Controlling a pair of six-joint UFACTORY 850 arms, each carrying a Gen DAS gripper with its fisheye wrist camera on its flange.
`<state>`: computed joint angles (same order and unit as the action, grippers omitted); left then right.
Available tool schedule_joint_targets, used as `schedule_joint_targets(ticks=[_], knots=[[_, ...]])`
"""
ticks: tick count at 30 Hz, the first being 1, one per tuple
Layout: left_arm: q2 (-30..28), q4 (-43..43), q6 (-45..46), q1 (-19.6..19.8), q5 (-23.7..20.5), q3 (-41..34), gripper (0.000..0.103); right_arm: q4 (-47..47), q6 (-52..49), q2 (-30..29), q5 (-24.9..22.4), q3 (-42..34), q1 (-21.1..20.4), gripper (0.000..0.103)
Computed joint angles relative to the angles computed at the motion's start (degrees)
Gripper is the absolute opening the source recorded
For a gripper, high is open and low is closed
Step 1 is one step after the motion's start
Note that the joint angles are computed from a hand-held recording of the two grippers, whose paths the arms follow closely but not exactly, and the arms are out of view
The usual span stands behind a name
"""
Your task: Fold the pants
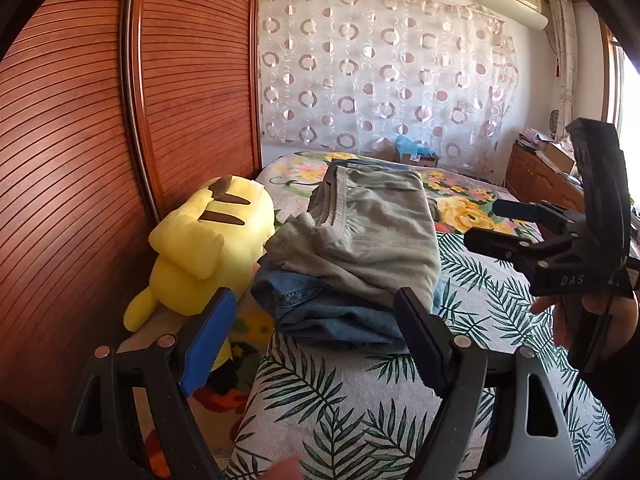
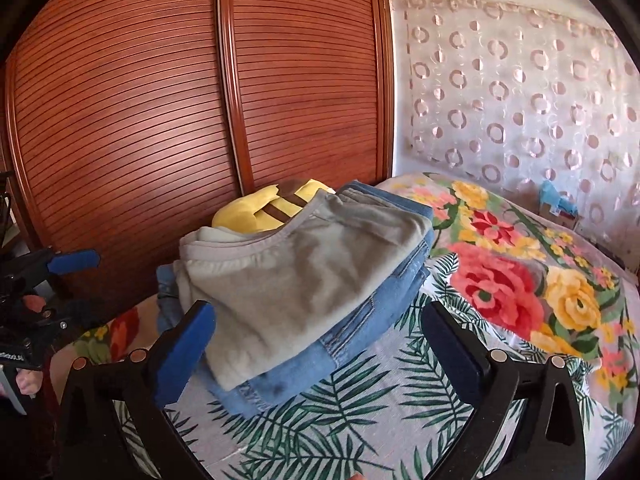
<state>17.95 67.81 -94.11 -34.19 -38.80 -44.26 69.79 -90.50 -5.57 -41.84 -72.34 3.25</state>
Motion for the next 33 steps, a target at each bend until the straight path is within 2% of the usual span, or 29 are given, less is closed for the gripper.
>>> schedule_joint_targets(ticks=[8, 12, 24, 33], knots=[[2.5, 0.8, -1.1, -2.4, 0.1, 1.7, 0.082, 1.5, -1.7, 5.4, -0.5, 6.0, -1.4, 0.102], [3.3, 1.8, -2.7, -4.5, -1.6, 2.5, 0.082, 2.6, -2.3, 8.3, -0.5, 9.2, -2.5, 0.102], [3.5, 3.7, -5.7, -10.4, -2.4, 4.0, 0.082, 3.7, -2.5, 20.2, 0.7, 20.8, -7.1, 0.102], [2.4, 4.9, -7.5, -14.9, -2.5, 3.9, 0.082, 0.7, 5.0, 27.4, 2.4, 26.1, -12.5, 0.102]])
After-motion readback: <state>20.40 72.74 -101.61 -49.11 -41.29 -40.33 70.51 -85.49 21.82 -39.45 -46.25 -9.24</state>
